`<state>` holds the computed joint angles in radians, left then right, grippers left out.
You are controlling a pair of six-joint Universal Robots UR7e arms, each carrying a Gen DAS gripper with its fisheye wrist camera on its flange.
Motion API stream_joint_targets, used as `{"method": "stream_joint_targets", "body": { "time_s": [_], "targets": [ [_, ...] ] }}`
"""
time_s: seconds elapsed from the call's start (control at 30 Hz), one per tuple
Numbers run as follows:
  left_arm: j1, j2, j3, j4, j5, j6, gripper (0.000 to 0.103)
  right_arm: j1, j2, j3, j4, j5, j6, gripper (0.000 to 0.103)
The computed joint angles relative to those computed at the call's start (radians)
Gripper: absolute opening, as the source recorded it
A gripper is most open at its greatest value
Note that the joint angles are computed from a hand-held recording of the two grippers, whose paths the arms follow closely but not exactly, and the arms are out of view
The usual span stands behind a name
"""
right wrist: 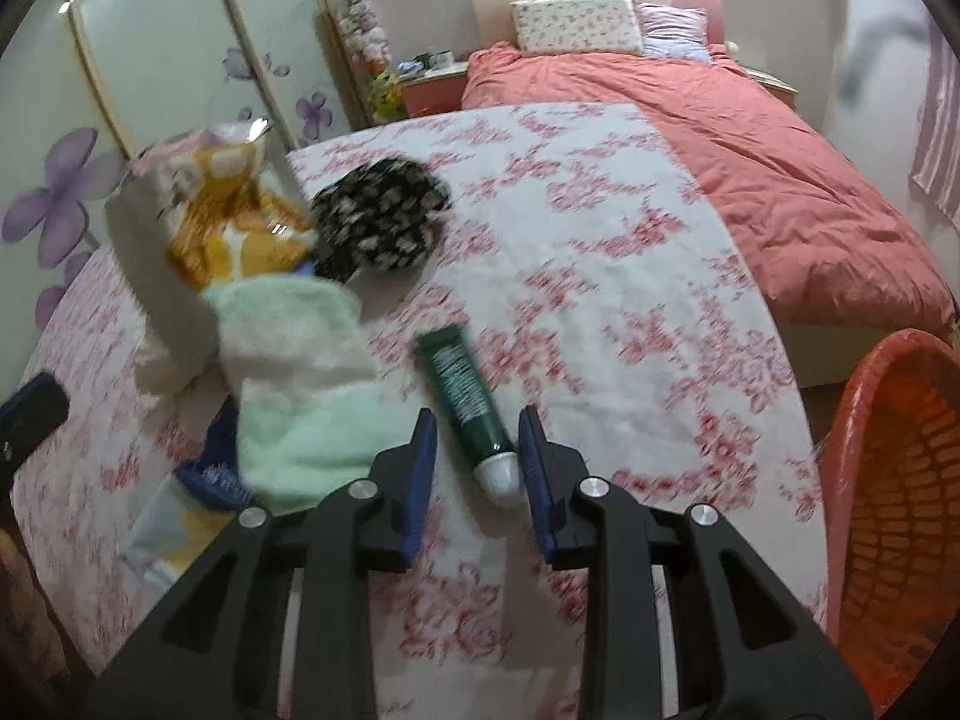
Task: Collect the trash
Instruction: 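Grasp the green tube with the right tool while the left tool grasps a blue-and-white bag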
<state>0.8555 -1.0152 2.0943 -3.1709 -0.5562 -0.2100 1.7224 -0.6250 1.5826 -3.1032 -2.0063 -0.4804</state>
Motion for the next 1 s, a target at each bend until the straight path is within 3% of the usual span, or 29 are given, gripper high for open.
{"method": "stream_joint_targets", "body": {
  "time_s": [0.23, 0.33, 0.47, 0.8, 1.0],
  "targets": [
    [-0.006, -0.006, 0.013, 0.000, -0.001, 0.004, 0.086, 0.020, 0.034, -0.009, -0.063, -0.060, -0.029, 0.029],
    [-0.011, -0.009, 0.018, 0.000, -0.001, 0.009, 0.086, 0.026, 0.045, -0.013, -0.087, -0.092, -0.058, 0.019],
    [-0.015, -0.009, 0.028, -0.002, -0.026, 0.020, 0.086, 0.025, 0.031, 0.014, -0.112, -0.106, -0.057, 0.018],
    [-0.021, 0.040, 0.013, 0.020, -0.121, 0.072, 0.086, -0.001, -0.067, 0.161, -0.250, -0.067, 0.000, 0.018],
    [0.012, 0.086, -0.050, 0.099, -0.155, 0.056, 0.070, -0.006, -0.098, 0.208, -0.286, -0.054, 0.029, 0.018]
  ]
}}
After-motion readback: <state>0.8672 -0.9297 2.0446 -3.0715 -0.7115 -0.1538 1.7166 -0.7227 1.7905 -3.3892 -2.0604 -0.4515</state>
